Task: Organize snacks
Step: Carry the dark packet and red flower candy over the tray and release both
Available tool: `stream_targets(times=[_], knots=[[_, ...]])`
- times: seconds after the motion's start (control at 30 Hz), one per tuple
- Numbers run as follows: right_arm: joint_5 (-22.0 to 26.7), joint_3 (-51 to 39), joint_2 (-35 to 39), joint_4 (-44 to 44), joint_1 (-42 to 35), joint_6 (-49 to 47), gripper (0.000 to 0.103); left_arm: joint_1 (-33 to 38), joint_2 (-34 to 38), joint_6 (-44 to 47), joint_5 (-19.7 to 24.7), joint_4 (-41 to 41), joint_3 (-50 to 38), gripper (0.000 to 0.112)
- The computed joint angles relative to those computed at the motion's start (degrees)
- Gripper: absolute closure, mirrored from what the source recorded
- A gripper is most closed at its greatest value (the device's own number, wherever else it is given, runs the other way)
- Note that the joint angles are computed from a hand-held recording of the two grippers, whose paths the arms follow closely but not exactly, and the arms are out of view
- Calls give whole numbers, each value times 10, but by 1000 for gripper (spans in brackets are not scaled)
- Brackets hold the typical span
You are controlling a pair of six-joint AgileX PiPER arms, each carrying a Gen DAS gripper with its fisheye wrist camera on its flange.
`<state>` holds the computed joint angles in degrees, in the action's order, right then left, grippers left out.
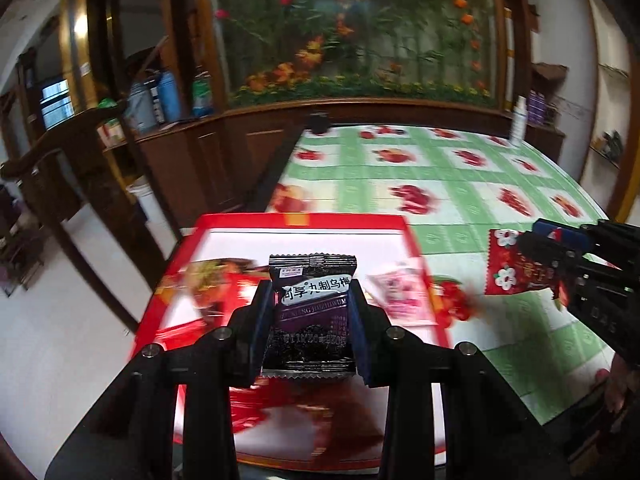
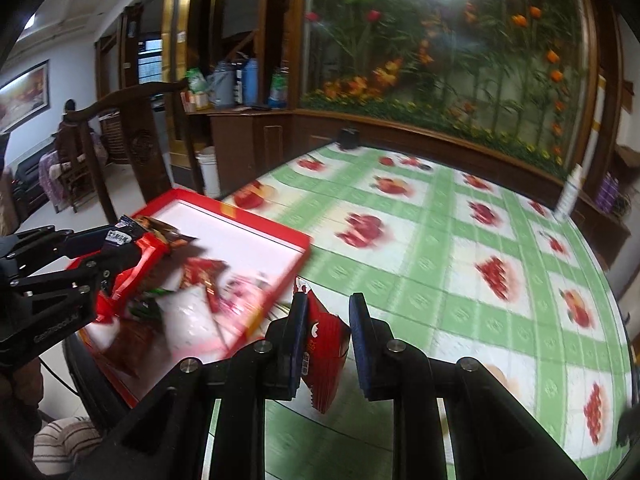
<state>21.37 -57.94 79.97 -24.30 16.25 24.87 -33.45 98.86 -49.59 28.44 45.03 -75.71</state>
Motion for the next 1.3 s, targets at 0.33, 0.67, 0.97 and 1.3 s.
stream_targets(times=[0.33, 0.67, 0.97, 1.3], knots=[[5, -79, 61, -33, 77, 25, 82, 40, -4, -53, 0, 50, 21, 79], [7, -124, 106, -72, 124, 61, 82, 55, 10, -56, -4, 61, 16, 79], [8, -146, 133, -94, 135, 88, 82, 57, 23, -60, 0, 74, 3, 79], [1, -158, 150, -84, 124, 86, 82, 56, 52, -31, 10, 53, -35, 79]])
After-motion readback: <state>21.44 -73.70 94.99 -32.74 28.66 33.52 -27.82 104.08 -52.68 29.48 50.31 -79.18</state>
